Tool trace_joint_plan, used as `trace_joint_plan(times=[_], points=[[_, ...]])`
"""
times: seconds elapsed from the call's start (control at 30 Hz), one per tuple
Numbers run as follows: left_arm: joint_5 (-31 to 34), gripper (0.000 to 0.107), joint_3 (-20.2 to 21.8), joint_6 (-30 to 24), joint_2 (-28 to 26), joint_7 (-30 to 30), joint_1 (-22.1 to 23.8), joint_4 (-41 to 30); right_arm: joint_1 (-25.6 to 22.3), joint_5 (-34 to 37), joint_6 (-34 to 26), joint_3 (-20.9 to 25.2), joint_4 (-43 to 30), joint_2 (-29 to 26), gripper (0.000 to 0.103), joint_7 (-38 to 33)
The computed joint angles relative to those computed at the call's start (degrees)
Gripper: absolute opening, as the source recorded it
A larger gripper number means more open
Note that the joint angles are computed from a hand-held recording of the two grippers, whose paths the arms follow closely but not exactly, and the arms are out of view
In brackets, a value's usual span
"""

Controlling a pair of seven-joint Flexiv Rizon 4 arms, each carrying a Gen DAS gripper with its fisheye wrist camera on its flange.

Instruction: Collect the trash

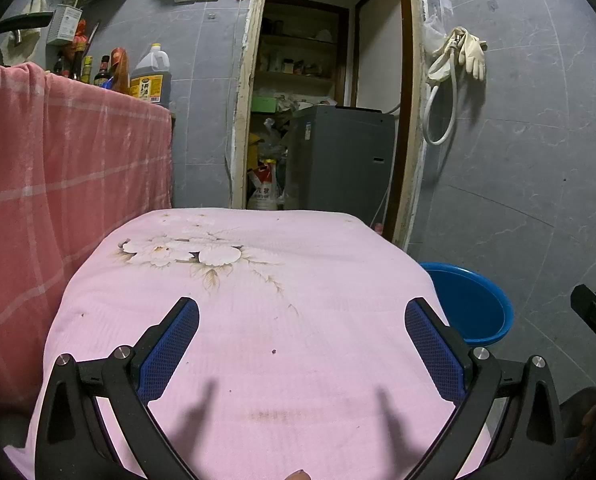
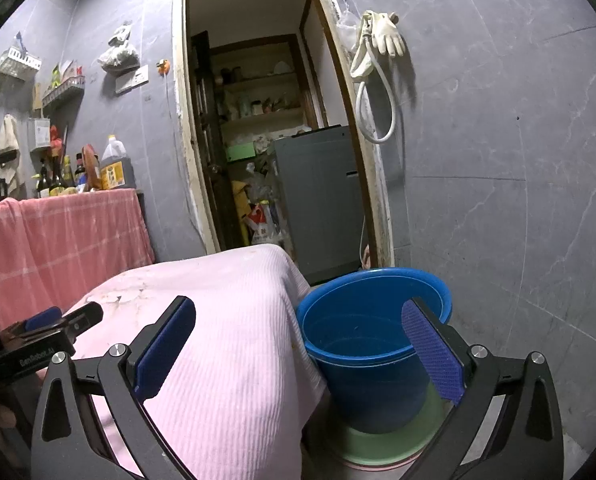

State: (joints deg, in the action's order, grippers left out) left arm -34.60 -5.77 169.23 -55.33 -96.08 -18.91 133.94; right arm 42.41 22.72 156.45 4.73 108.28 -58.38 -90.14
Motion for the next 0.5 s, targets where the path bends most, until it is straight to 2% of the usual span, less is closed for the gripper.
trace_joint_plan(times=[0.5], points=[[-0.22, 0.101, 0.01, 0.04, -0.05, -0.15, -0.10, 0.06, -0.04, 0.06, -0.12, -0.01, -0.10, 0.02, 0.103, -0.17]])
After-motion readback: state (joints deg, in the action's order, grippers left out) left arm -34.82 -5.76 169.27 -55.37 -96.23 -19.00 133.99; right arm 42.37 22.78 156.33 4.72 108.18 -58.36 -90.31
